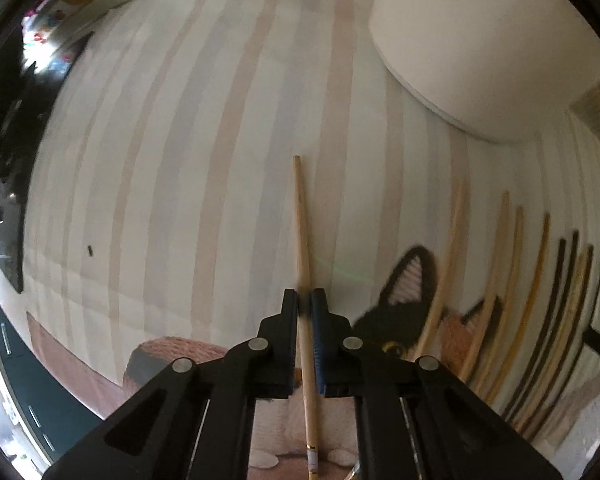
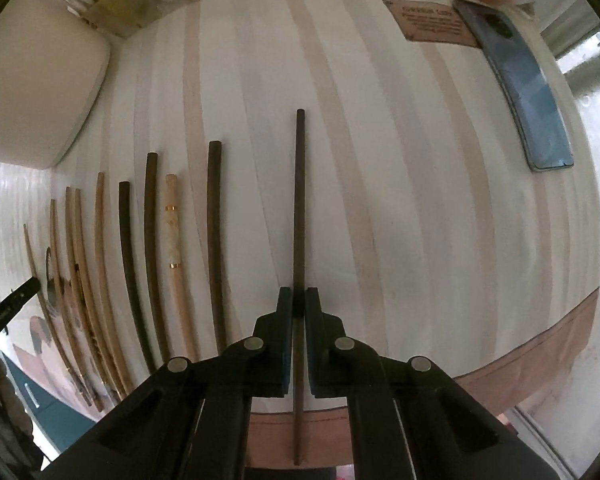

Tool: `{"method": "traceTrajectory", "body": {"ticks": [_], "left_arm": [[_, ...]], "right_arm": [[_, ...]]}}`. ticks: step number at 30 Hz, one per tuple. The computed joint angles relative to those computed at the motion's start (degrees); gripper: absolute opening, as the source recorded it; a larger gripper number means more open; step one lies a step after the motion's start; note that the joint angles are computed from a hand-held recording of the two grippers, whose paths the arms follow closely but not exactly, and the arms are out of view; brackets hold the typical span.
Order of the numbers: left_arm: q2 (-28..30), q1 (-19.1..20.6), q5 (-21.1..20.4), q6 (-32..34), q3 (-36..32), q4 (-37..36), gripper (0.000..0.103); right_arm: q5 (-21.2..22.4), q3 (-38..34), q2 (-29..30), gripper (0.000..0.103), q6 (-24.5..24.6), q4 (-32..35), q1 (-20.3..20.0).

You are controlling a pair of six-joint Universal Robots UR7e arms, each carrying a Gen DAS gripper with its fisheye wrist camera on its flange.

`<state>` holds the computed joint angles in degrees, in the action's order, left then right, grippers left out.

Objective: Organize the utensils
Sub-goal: 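Lift the held chopsticks off the mat with both tools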

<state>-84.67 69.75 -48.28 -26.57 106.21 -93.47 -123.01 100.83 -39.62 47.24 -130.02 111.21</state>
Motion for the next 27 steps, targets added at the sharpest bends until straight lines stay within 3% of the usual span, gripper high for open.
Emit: {"method": "traceTrajectory", "body": {"ticks": [8,21,27], "left_arm": [[-1.1,1.5,-0.8,6.2,0.4,-0.3,0.006],[1.6,-0.5,2.1,6.5,1.3,-1.9,0.005],[1.2,-1.4,2.7,6.3,3.1,-3.4,0.005]], "right_arm": [[-0.3,-6.3,3.1,0.007,-1.5,6.7,-1.8],[-2.0,-9.9,5.0,0.007,1.5,12.0,0.1],[-3.1,-9.7,5.8,0.006,3.4,11.0,1.5]]}}
